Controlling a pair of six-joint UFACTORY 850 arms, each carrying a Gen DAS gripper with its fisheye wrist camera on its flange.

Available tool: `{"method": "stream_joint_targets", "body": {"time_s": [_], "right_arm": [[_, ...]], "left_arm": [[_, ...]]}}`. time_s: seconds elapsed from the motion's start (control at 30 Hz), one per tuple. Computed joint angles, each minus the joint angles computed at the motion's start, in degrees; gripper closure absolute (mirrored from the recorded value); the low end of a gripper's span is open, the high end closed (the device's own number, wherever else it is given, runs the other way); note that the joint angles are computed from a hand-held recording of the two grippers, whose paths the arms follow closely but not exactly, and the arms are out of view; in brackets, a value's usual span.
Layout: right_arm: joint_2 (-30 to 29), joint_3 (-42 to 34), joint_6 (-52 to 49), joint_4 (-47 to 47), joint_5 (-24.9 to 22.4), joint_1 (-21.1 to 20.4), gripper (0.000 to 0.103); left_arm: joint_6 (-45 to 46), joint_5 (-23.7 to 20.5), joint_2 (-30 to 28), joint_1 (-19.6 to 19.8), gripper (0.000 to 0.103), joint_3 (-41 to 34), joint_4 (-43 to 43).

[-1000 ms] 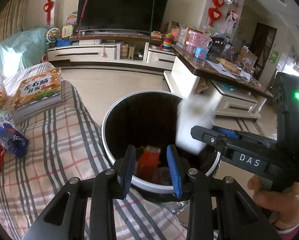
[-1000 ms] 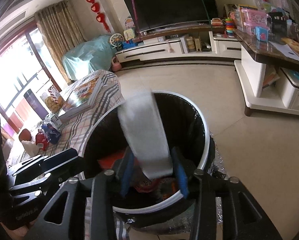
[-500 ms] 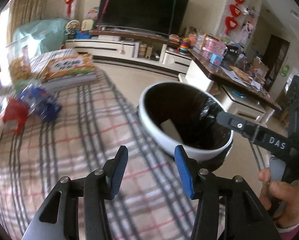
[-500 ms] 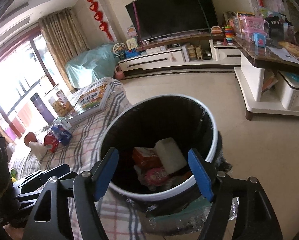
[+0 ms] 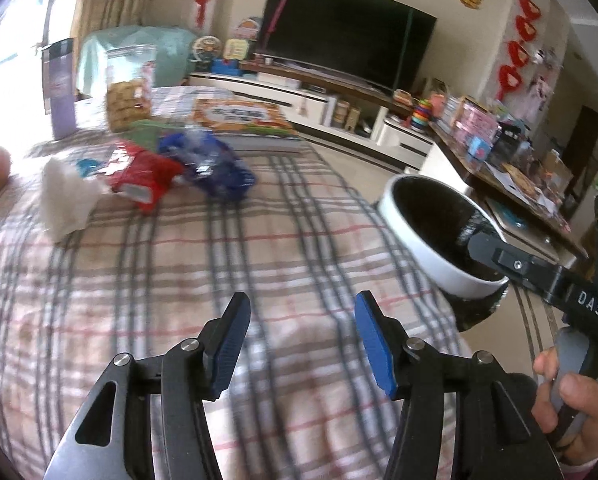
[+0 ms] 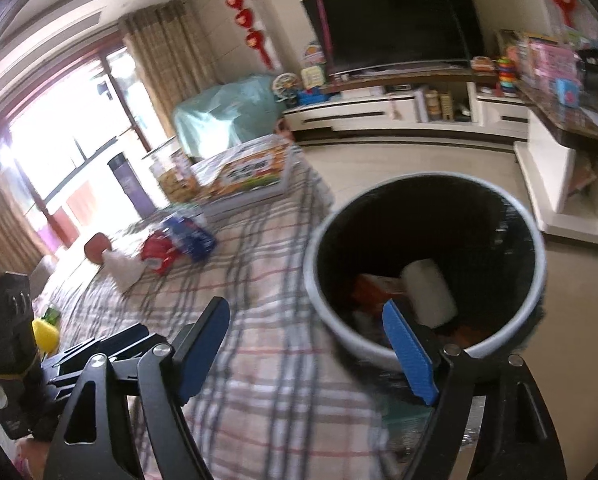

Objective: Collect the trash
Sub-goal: 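Move both open tools back over the remaining trash on the bed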

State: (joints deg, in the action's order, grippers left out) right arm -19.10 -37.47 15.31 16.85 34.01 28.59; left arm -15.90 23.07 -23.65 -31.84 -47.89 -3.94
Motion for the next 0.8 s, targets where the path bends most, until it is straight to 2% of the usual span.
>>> {"method": "stream_joint_targets", "body": {"time_s": [0.4, 0.8], "right_arm": [[-5.2, -6.4, 1.5, -4.5, -2.5, 3.8, 0.02], [-10.1, -12.5, 4.6, -8.8, -4.7, 5.0, 0.018]], "left_arm": [[0.6, 1.3, 5.4, 2.7, 0.049, 7.2, -5.1], [3.8, 0.5, 6.0, 4.7, 0.045, 8.1, -10.8]]}}
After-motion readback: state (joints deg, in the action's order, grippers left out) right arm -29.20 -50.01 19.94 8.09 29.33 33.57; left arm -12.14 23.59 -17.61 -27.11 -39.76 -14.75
